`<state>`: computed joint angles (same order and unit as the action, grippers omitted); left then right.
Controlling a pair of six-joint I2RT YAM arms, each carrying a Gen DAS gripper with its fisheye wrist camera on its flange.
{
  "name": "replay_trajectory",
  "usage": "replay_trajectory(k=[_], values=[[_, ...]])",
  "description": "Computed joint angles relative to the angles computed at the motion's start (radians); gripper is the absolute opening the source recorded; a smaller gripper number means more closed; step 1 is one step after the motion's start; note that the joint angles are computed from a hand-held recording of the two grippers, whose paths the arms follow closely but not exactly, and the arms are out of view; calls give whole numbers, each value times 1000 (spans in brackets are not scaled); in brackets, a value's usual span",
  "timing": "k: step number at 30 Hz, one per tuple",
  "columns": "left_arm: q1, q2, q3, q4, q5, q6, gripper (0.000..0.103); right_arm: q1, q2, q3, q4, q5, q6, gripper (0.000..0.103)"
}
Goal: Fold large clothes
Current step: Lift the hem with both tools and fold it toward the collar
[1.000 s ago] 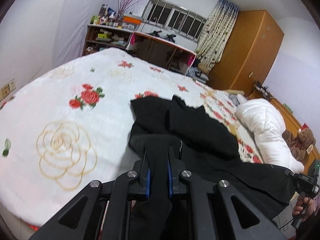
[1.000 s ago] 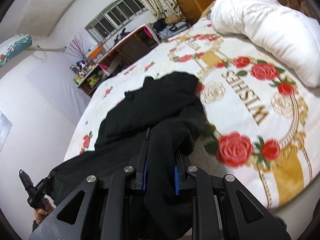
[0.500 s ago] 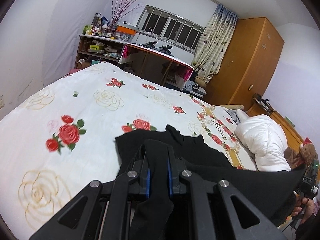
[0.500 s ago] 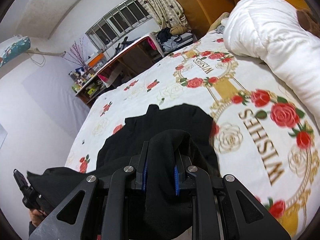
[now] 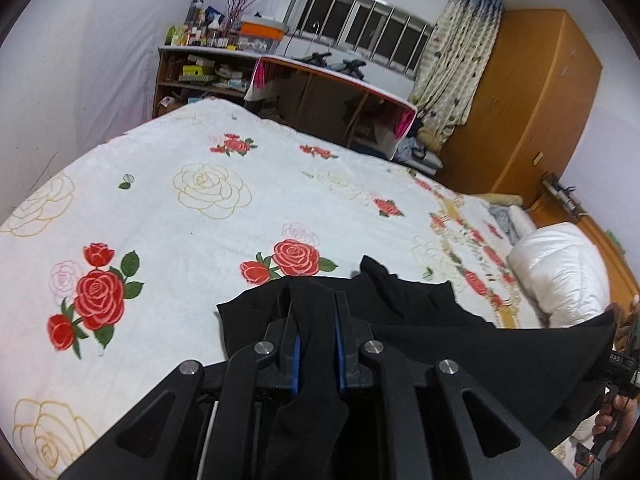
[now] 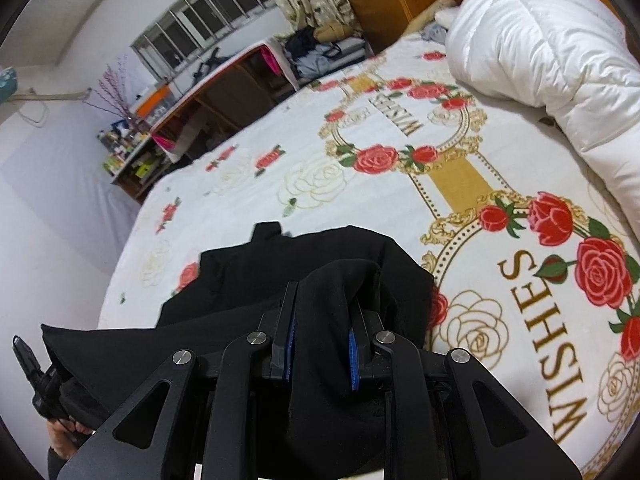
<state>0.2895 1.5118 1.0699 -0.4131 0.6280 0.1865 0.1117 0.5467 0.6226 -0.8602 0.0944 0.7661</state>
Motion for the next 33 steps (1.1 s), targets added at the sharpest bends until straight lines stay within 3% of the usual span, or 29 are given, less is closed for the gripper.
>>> replay_trajectory(k=[11,15,19,21,22,23,25,33], values=[[-135,259,90,132,-157,-51,16,-225,375,-99,369,-188,-124,26],[-159,302,123,136,-191,-63,19,-263,416,-123,459,-235,-117,38],[-156,309,149,108,-179,-59,19,-288,382,-120,478,-277,-133,64],[-147,305,159,96,-163,-60,21,-297,351,-105,461,-280,-141,66],[-142,300,164,93,-148,-65,25,-296,346,-96,460,-276,-143,67],[-134,287,157,105,-138,-71,41,-299,327,-91,451,-272,-150,68],[-115,247,132,163,-118,-91,60,-302,297,-81,442,-256,-171,69],[-67,224,197,141,-64,-88,62,-312,207,-69,428,-237,-222,69]])
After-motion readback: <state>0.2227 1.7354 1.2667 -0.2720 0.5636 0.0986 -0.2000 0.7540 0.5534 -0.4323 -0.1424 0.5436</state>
